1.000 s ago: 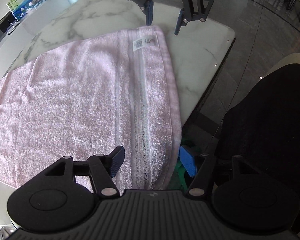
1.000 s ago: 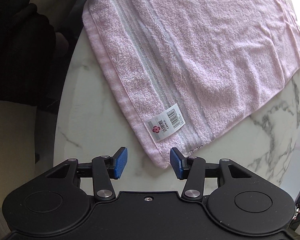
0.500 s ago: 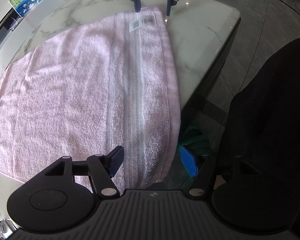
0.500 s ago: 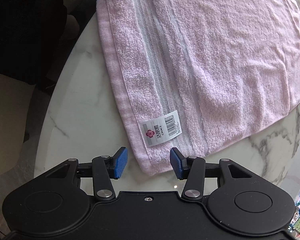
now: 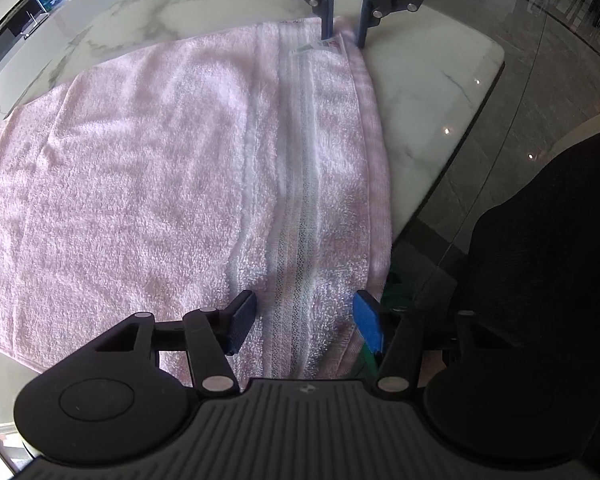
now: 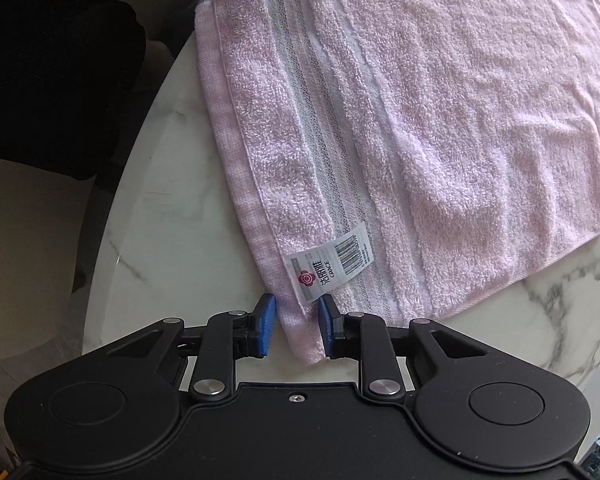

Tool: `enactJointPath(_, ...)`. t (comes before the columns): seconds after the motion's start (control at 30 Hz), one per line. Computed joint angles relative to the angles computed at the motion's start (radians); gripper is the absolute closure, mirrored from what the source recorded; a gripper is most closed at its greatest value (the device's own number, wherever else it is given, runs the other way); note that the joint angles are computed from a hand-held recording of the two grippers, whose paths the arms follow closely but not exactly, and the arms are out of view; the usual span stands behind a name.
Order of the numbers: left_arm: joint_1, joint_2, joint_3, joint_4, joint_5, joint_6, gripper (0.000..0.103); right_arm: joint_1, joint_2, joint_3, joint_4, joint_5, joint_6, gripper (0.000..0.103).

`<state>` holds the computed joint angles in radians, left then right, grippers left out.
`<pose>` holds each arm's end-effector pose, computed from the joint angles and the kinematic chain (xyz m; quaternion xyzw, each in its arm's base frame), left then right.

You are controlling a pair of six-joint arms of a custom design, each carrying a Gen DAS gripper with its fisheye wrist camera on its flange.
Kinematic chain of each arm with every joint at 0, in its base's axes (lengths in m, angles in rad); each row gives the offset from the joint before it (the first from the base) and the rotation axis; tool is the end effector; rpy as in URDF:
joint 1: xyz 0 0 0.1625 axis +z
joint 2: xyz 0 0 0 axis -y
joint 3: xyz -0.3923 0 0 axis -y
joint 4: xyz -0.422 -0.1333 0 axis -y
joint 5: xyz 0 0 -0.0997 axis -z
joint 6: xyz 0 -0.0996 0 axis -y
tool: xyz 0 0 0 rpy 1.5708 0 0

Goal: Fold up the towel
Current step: 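Close the right gripper on the tagged towel corner while the left gripper grasps the adjacent corner, then lift the tagged towel edge with both grippers and carry it across the towel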

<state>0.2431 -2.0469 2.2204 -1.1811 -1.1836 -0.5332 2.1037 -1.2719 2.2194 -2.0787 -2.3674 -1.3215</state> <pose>-0.2218 -0.2311 0.3071 0.4140 0.8486 0.0147 0.3291 0.2681 -0.3323 0.0893 0.7703 -0.4721 -0.3310 0.2723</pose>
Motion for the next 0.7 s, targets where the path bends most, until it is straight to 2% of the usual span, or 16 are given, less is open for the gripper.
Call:
enactJointPath(0.13, 0.033, 0.012, -0.022, -0.012, -0.010, 0.026, 0.066, 0.002, 0.012, -0.004, 0.005, 0.004, 0.034, 0.092)
enactJointPath(0.23, 0.055, 0.013, -0.035, -0.025, -0.021, 0.032, 0.082, 0.009, 0.052, -0.022, 0.004, -0.004, 0.073, 0.094)
enactJointPath(0.27, 0.065, 0.013, -0.037, -0.030, -0.021, 0.034, 0.093, 0.012, 0.067, -0.029, 0.002, -0.008, 0.086, 0.095)
enactJointPath(0.3, 0.076, 0.012, -0.038, -0.033, -0.016, 0.035, 0.097, 0.015, 0.072, -0.029, 0.001, -0.009, 0.097, 0.097)
enactJointPath(0.43, 0.100, -0.003, -0.052, -0.034, -0.035, 0.028, 0.098, 0.027, 0.082, -0.038, -0.005, 0.000, 0.133, 0.098)
enactJointPath(0.5, 0.093, -0.010, -0.060, -0.022, -0.041, 0.027, 0.098, 0.053, 0.158, -0.123, 0.044, 0.021, 0.203, 0.099)
enactJointPath(0.7, 0.078, -0.025, -0.100, 0.020, -0.062, 0.051, 0.098, 0.126, 0.187, -0.163, 0.135, 0.067, 0.313, 0.098)
